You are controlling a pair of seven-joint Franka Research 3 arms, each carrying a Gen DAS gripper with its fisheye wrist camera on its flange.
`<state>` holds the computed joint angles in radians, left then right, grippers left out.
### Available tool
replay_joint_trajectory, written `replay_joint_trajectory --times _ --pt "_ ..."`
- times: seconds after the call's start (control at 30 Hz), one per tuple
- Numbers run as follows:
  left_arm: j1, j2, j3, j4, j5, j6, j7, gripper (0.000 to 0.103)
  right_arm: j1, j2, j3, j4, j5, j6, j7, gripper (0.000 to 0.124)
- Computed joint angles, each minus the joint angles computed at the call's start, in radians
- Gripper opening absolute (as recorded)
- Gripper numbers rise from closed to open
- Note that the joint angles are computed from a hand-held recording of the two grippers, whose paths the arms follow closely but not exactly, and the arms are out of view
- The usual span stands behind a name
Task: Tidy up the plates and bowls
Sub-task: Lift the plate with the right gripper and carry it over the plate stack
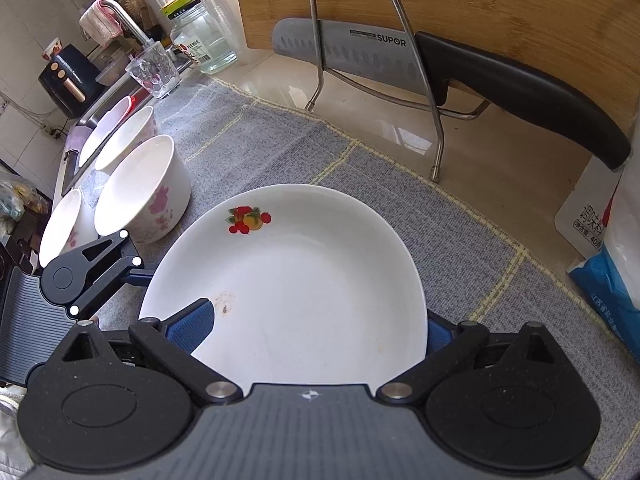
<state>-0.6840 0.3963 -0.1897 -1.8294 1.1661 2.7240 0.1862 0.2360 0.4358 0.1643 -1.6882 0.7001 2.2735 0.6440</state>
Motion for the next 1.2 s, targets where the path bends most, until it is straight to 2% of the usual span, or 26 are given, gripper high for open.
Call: replay_joint_trajectory --times 0.33,0.87,1.2 --pt "0.0 -0.008 -0.003 -0.005 -0.012 -0.006 0.022 0.098 -0.018 0.019 0.0 0.035 0.034 -0.049 0.065 0.1" --pt "0.005 -0.029 -0.017 -0.009 -0.035 -0.011 0.064 0.097 -0.006 -0.039 -0.004 -0.038 0.042 0.01 0.069 0.101" --pt "0.008 -0.071 -0.045 -0.024 -0.086 -0.013 0.122 0.097 -0.002 -0.169 -0.012 -0.186 0.112 0.071 0.038 0.101"
